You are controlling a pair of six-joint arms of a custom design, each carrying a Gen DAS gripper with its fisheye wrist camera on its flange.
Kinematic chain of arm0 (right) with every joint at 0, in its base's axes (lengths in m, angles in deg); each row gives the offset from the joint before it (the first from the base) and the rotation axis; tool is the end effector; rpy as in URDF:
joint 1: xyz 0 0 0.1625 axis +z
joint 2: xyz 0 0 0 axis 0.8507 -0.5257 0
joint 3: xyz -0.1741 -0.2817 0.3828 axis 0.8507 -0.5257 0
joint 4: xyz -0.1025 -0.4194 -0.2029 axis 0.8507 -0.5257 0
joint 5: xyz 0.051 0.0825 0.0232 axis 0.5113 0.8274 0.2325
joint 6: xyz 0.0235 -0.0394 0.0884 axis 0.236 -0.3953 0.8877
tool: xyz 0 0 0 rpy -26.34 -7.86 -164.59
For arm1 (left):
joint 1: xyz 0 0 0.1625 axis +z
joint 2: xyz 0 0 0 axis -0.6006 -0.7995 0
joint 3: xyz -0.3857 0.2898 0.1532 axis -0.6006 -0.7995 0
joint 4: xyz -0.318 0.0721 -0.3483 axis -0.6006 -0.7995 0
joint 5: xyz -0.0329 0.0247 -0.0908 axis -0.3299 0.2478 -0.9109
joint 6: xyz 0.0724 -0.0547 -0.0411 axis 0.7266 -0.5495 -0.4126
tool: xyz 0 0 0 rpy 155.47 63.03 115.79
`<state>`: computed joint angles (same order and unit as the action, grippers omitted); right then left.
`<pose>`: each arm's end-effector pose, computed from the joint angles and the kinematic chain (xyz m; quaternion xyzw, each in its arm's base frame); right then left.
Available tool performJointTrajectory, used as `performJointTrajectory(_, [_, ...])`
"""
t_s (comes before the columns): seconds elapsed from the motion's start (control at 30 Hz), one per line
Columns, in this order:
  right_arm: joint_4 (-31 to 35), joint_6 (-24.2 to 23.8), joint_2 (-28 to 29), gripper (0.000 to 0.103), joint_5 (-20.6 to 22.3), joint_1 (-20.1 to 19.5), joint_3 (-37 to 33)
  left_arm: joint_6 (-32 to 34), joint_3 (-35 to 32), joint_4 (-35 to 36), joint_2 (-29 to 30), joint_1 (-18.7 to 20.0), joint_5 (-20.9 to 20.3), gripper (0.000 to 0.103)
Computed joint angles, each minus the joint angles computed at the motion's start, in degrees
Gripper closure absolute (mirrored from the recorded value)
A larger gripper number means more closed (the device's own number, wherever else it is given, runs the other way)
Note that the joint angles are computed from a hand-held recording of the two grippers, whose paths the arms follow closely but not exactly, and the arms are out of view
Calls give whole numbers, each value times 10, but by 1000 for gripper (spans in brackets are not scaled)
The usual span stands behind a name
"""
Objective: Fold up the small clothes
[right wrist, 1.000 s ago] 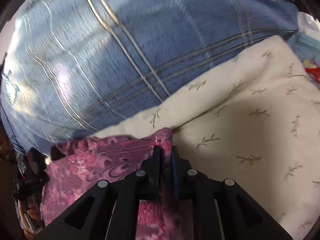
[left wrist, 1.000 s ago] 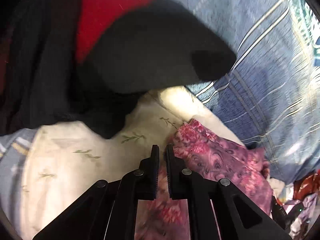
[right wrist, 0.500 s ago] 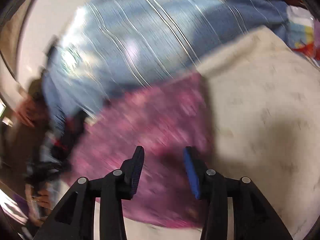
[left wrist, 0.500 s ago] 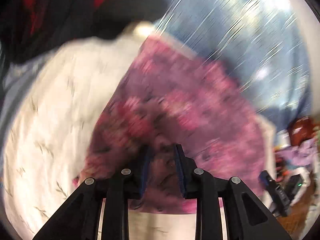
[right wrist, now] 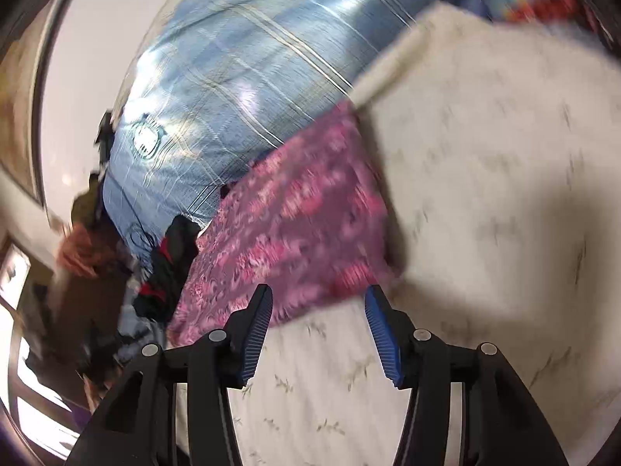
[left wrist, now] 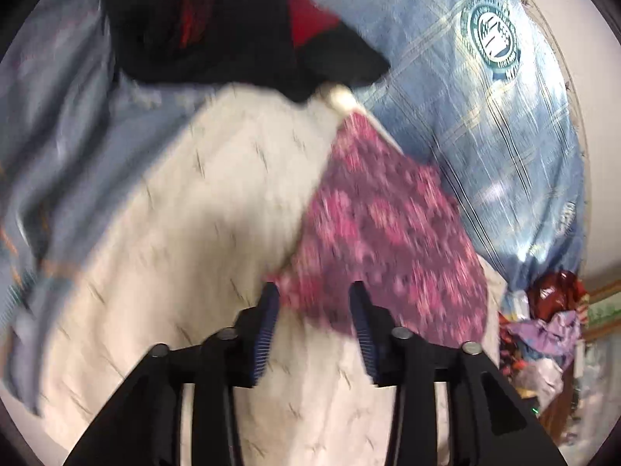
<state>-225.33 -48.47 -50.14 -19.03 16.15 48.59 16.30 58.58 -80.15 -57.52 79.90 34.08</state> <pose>0.0102 -0.4931 0.4425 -0.0664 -0.9545 0.2903 0.0122 -0.2637 -0.5047 0.2411 -0.1555 0.9369 -0.3029 0.0794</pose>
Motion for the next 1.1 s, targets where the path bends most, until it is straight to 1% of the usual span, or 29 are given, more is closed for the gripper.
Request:
performJointTrajectory(0.07, [5,38,2,50,15,-14,4,4,23,-68,9,10,-35,60])
performJointTrajectory(0.1, [5,55,5,50,25,-19,4,-1,30,-87,11,16,-47,60])
performJointTrajectory(0.17, [-7,90,13,49,49,-26,6,-28,47,-135,18,33,-72,58])
performJointTrajectory(0.2, [-18,101,18,48,53,-27,6,-34,50,-154,22,41,-81,58])
performJointTrajectory(0.23, [-33,115,25,48,49,-24,5,-41,58,-193,26,49,-90,58])
performJointTrajectory(0.3, [-61,131,34,49,54,-25,8,-42,58,-227,35,60,-88,58])
performJointTrajectory(0.37, [-91,149,45,51,55,-23,10,-42,49,-224,39,65,-73,60])
performJointTrajectory(0.4, [-98,149,49,61,58,-23,9,-38,39,-205,42,68,-63,65])
performJointTrajectory(0.43, [-101,149,54,77,57,-20,7,-35,34,-196,46,68,-58,85])
performJointTrajectory(0.47, [-89,144,62,97,62,-18,-3,-32,20,-163,47,71,-57,91])
performJointTrajectory(0.5, [-84,143,61,98,72,-20,-8,-32,13,-143,45,67,-50,92])
performJointTrajectory(0.57, [-103,139,53,98,108,-22,-13,-17,6,-125,41,43,-16,93])
performJointTrajectory(0.6, [-110,120,47,98,114,-14,-21,-15,1,-101,40,30,1,93])
performJointTrajectory(0.63, [-111,106,44,98,109,-8,-26,-10,0,-78,34,18,15,92])
performJointTrajectory(0.67, [-97,85,41,98,100,-2,-35,-7,0,-58,32,9,25,92])
performJointTrajectory(0.7, [-89,79,41,98,93,0,-37,-21,-3,-17,32,5,35,92])
performJointTrajectory(0.73, [-80,73,42,98,75,0,-37,-36,-7,17,36,8,38,92])
performJointTrajectory(0.77, [-69,65,44,98,54,-2,-35,-48,-12,32,43,13,31,92])
performJointTrajectory(0.8, [-56,62,51,98,22,-5,-34,-59,-7,23,47,24,10,91])
performJointTrajectory(0.83, [-48,65,55,98,-6,-9,-30,-57,-5,-10,56,27,11,91])
performJointTrajectory(0.87, [-35,62,57,100,-12,-18,-24,-56,1,-21,48,24,7,91])
performJointTrajectory(0.9, [-46,55,48,97,7,-27,-12,-55,2,-8,38,18,6,90])
performJointTrajectory(0.93, [-54,53,38,91,1,-25,-5,-47,3,-3,32,14,8,90])
performJointTrajectory(0.97, [-50,52,33,88,-4,-21,-5,-36,3,18,19,3,16,90])
performJointTrajectory(1.03, [-52,38,18,87,-39,-4,-6,-34,4,69,-5,-18,55,90])
performJointTrajectory(1.07, [-65,23,12,87,-60,8,-6,-35,5,88,-17,-33,82,90])
performJointTrajectory(1.1, [-81,13,9,87,-74,16,-6,-30,3,93,-24,-43,98,89])
